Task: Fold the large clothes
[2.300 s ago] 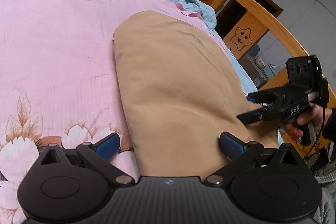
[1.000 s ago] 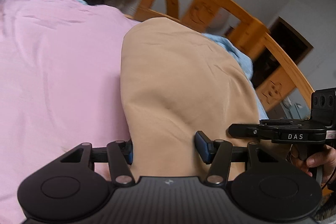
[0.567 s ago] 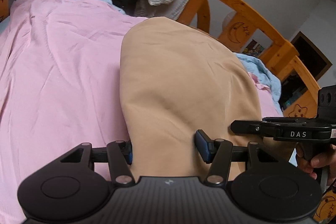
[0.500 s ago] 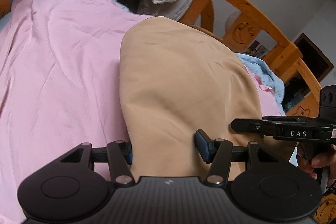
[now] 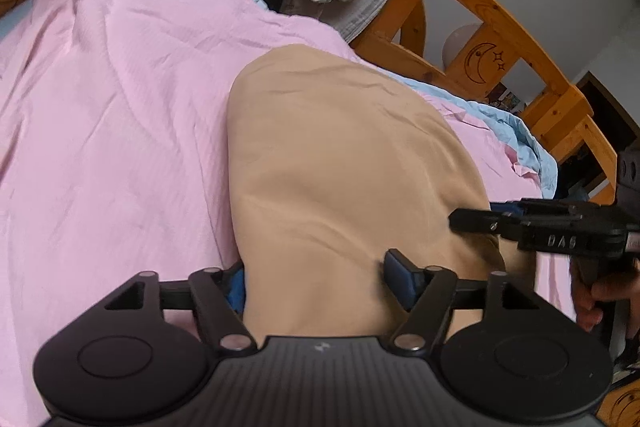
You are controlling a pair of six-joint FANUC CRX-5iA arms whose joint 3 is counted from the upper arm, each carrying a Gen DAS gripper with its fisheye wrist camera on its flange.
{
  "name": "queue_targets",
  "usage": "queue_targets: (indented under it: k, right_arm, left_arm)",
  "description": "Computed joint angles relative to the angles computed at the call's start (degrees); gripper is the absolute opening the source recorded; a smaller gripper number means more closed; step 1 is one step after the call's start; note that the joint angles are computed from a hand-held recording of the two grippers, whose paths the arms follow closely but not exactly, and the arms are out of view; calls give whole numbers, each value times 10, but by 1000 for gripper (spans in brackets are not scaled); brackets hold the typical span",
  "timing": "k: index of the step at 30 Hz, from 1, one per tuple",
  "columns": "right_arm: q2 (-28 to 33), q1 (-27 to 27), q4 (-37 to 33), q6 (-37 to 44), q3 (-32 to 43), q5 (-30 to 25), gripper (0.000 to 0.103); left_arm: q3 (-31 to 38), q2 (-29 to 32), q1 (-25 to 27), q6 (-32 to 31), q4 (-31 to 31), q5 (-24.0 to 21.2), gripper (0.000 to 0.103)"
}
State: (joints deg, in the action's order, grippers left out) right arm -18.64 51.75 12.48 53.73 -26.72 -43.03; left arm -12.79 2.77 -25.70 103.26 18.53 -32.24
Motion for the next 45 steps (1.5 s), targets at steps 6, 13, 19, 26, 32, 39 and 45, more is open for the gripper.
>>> queue_targets:
  k: [6,13,19,26,32,39,45]
  right_arm:
    - [-96,49,85,-61,-73,0,61]
    - [-179,164,130,-140,-133,-62,59]
    - [-205,242,258,-297,-192,-123,60]
    - [-187,315,377,-435,-239,-234,73]
    - [-184,367,431,-543,-261,-297,77]
    - [-187,469,491,-661,-265,-400,90]
    - [-160,592,522,-755,-249,-531,100]
  left_arm:
    - [1,-57,-32,103,-146,-15,88]
    - [-3,-86,-65,156,-218,-32,90]
    - [4,-80,-70,196,-243,-45,93]
    - [25,-80,-79,236,-259,-79,94]
    - [48,-100,-114,274,-328,-110,101]
    - [69,-140,-169,331,-414,-153,102]
    - [86,-176,-253,396,-527,-214,102]
